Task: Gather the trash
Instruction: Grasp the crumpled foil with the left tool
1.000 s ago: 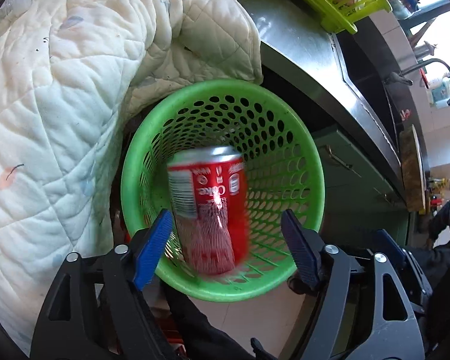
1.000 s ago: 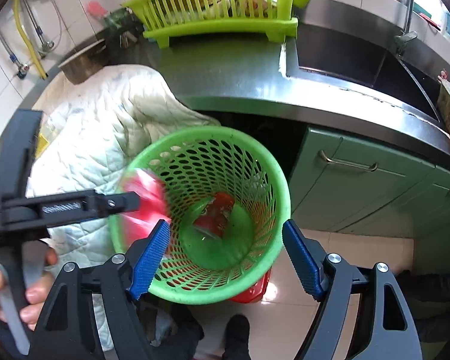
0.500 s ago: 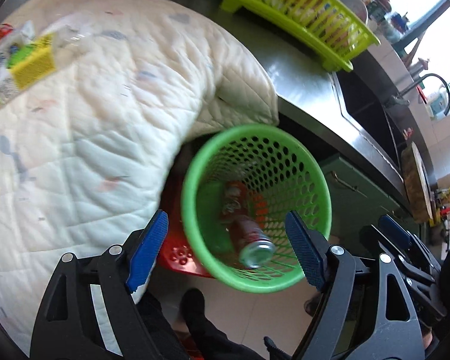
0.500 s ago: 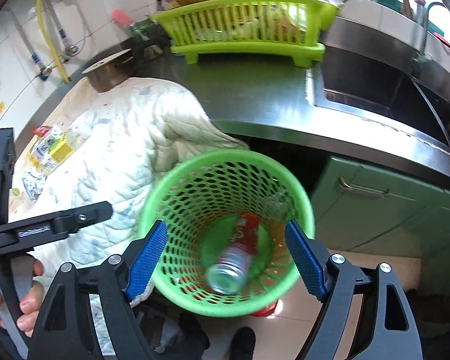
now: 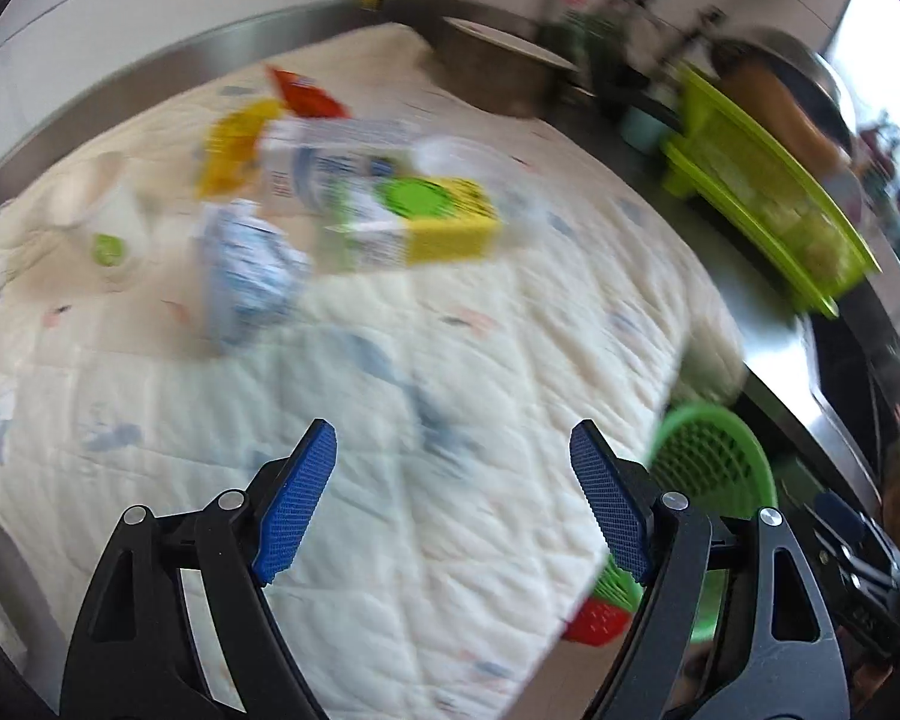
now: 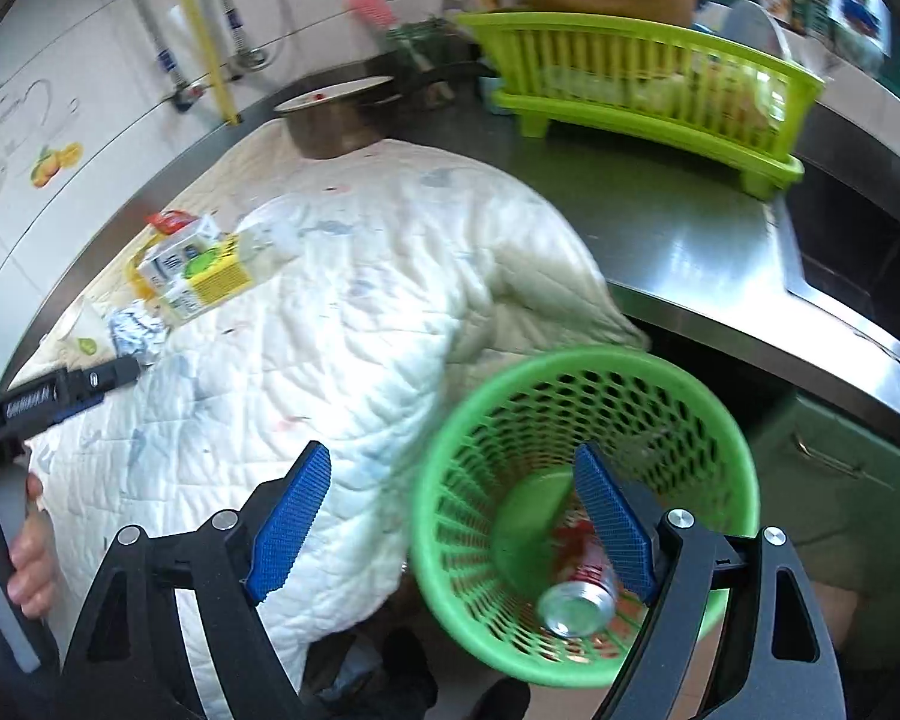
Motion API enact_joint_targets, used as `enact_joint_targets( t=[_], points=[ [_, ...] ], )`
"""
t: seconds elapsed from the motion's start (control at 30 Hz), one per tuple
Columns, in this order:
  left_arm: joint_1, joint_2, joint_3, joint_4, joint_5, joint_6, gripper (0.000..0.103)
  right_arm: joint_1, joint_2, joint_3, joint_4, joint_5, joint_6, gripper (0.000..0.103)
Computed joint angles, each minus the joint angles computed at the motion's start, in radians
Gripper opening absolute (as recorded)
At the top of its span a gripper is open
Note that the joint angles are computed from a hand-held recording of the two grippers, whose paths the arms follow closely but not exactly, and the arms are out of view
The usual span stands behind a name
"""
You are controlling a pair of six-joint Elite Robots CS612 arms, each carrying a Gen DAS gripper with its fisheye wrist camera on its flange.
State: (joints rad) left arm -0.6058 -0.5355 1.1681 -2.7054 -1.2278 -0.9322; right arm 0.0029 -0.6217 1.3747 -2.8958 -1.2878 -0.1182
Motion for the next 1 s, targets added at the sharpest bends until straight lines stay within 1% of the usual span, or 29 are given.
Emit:
enact_joint_targets(
  t=[0.07,0.13,0.27,0.4,0.5,0.7,0.8,0.83,0.87,0.9,0.93,0.97,1.0],
  points=[
    [0.014,-0.011,0.021,0.011,0.039,-0.056,0.080,0.011,0.005,-0.013,0.010,0.005,-0.008,0.080],
    [0.026,-0.017,0.034,0.024,0.059,-0.101,0.080,0.020,0.011,-0.026,0.018,0.009,-0.015,0.080],
    [0.055,-0.009,0.028,0.038,0.078,-0.172,0.079,0.036,0.024,-0.053,0.039,0.011,-0.021,0.080],
    [0.070,0.012,-0.003,0.067,0.079,-0.213,0.079,0.048,0.036,-0.079,0.061,0.011,-0.020,0.080],
    [0.079,0.032,-0.035,0.097,0.081,-0.213,0.080,0.054,0.043,-0.097,0.074,0.009,-0.027,0.080],
    [0.095,0.062,-0.074,0.099,0.039,-0.190,0.079,0.069,0.061,-0.140,0.107,0.005,-0.063,0.080],
    [0.099,0.070,-0.075,0.077,0.013,-0.177,0.075,0.079,0.073,-0.168,0.126,-0.002,-0.105,0.080],
    [0.102,0.072,-0.073,0.061,0.000,-0.173,0.069,0.081,0.077,-0.178,0.133,0.000,-0.120,0.080],
    [0.104,0.074,-0.069,0.036,-0.020,-0.164,0.061,0.085,0.082,-0.190,0.140,0.001,-0.137,0.080],
    [0.106,0.077,-0.068,0.017,-0.032,-0.157,0.056,0.088,0.087,-0.203,0.150,0.005,-0.157,0.081],
    [0.106,0.078,-0.066,0.006,-0.037,-0.150,0.054,0.090,0.092,-0.215,0.160,0.010,-0.174,0.081],
    [0.104,0.078,-0.063,-0.005,-0.031,-0.138,0.049,0.094,0.099,-0.232,0.174,0.015,-0.199,0.081],
    [0.104,0.078,-0.058,-0.021,-0.032,-0.128,0.048,0.098,0.106,-0.249,0.186,0.014,-0.225,0.081]
  ],
)
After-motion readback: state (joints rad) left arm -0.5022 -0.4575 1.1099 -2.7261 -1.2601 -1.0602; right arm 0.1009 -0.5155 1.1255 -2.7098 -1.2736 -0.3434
